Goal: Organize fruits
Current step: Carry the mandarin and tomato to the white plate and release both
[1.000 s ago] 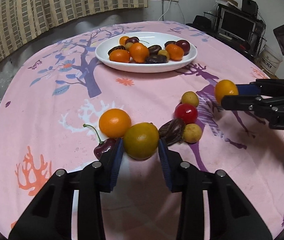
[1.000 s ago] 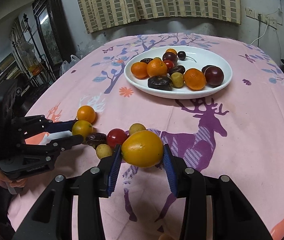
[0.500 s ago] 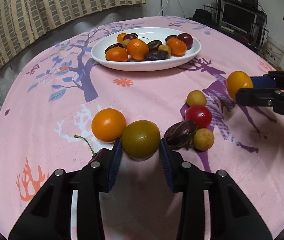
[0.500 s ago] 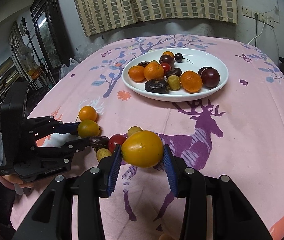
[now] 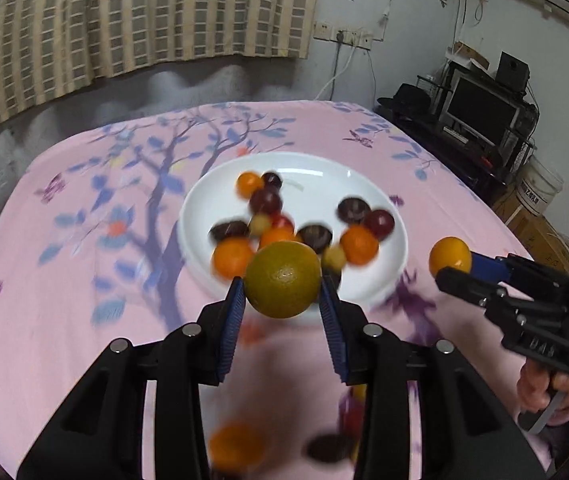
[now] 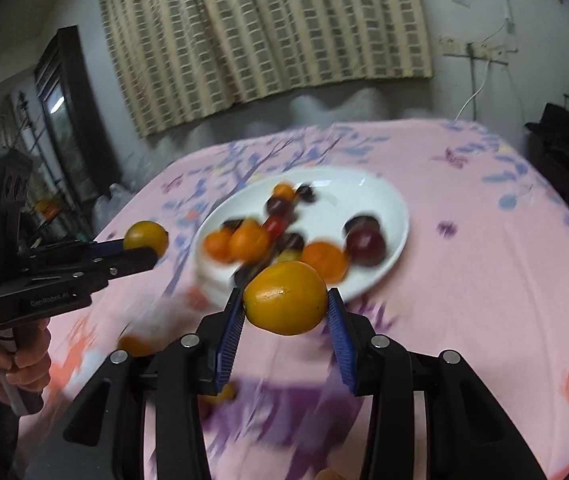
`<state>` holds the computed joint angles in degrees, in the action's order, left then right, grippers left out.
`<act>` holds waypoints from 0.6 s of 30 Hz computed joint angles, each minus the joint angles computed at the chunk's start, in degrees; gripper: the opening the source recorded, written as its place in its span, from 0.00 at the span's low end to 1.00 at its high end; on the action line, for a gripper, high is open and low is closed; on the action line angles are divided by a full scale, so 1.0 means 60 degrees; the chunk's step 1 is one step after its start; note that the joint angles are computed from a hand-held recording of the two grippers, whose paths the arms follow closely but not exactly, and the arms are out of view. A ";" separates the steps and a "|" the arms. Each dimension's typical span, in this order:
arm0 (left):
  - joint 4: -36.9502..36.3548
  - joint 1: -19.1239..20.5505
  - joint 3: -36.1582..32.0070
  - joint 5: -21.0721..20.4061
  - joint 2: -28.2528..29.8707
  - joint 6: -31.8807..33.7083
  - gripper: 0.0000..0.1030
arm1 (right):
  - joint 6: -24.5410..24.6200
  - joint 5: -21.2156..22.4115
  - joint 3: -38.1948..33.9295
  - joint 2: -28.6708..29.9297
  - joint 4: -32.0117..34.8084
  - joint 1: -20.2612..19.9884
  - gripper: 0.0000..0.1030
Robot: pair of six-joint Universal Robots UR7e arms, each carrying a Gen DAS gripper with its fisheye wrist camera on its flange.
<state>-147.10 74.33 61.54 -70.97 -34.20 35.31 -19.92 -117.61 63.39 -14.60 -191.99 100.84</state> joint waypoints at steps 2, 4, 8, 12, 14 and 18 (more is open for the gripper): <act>0.0361 -0.0083 -0.1307 0.0350 0.0914 -0.0038 0.36 | -0.0351 -0.0026 -0.1133 0.0509 0.0488 -0.0119 0.41; 0.0842 -0.0101 -0.2672 0.0550 0.1815 -0.0203 0.38 | -0.0795 -0.0221 -0.2424 0.1213 0.0700 -0.0206 0.43; 0.0486 -0.0166 -0.2918 0.1016 0.2004 -0.0509 0.92 | -0.0849 -0.0346 -0.2576 0.1383 0.0595 -0.0218 0.74; -0.0963 -0.0140 -0.0730 0.0699 0.0542 -0.0255 0.95 | -0.0546 -0.0302 -0.1134 0.0716 0.0437 0.0032 0.74; -0.1723 -0.0137 0.0630 0.0949 -0.0299 0.0048 0.95 | -0.0479 -0.0665 -0.0591 0.0569 0.0333 0.0280 0.74; -0.3189 0.0053 0.3237 0.1153 -0.1884 0.0943 0.95 | -0.0051 -0.1253 0.0558 0.0315 0.0241 0.0740 0.77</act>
